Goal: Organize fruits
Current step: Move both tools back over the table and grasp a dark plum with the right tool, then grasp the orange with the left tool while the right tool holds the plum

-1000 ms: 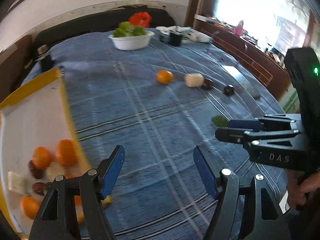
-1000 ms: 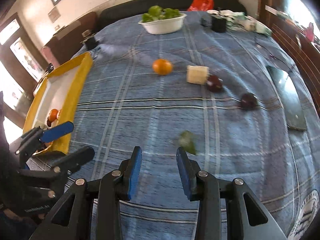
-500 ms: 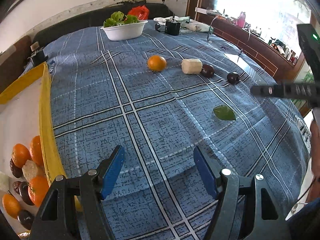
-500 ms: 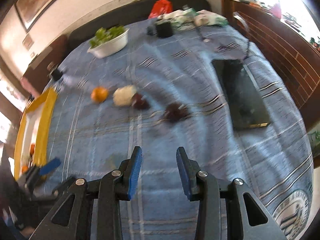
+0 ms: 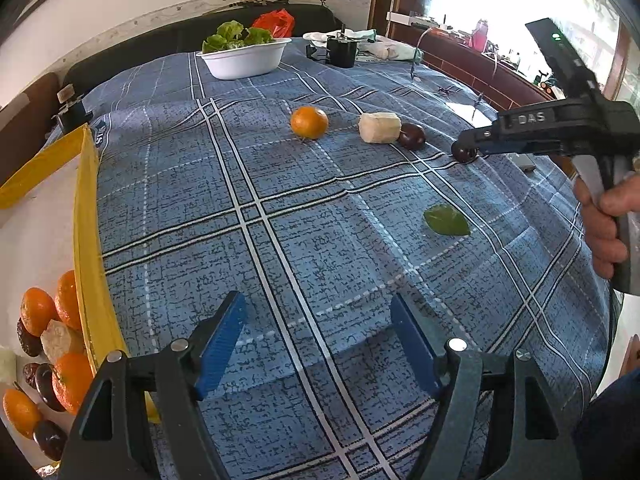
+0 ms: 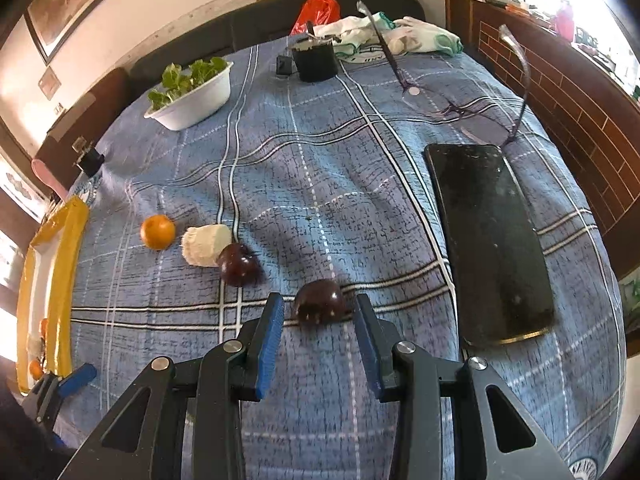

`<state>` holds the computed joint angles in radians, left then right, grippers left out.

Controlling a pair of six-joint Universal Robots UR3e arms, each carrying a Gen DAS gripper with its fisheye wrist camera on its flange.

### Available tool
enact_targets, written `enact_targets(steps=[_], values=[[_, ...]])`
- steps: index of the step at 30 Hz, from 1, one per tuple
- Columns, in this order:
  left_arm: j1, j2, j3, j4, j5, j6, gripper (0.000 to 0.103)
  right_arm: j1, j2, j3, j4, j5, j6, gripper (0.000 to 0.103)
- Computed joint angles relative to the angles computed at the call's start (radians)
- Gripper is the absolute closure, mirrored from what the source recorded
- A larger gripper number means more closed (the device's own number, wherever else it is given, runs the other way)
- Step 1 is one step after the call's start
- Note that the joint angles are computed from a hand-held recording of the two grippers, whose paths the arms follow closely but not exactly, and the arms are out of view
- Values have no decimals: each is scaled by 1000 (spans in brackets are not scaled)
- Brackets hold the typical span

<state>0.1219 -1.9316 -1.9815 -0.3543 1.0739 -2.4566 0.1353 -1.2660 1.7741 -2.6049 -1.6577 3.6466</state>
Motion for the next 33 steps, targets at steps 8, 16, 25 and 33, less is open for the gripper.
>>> enact_targets(steps=[8, 16, 25, 33], values=[[-7, -5, -3, 15, 12, -3, 29, -5, 43, -19, -5, 9, -30, 72], [-12, -7, -7, 24, 17, -5, 28, 48, -19, 41, -52, 27, 10, 72], [-44, -31, 182, -171, 5, -100, 28, 149, -74, 68, -48, -12, 22, 72], [-143, -276, 677, -355, 42, -262, 28, 168, -182, 153, -33, -61, 51, 72]])
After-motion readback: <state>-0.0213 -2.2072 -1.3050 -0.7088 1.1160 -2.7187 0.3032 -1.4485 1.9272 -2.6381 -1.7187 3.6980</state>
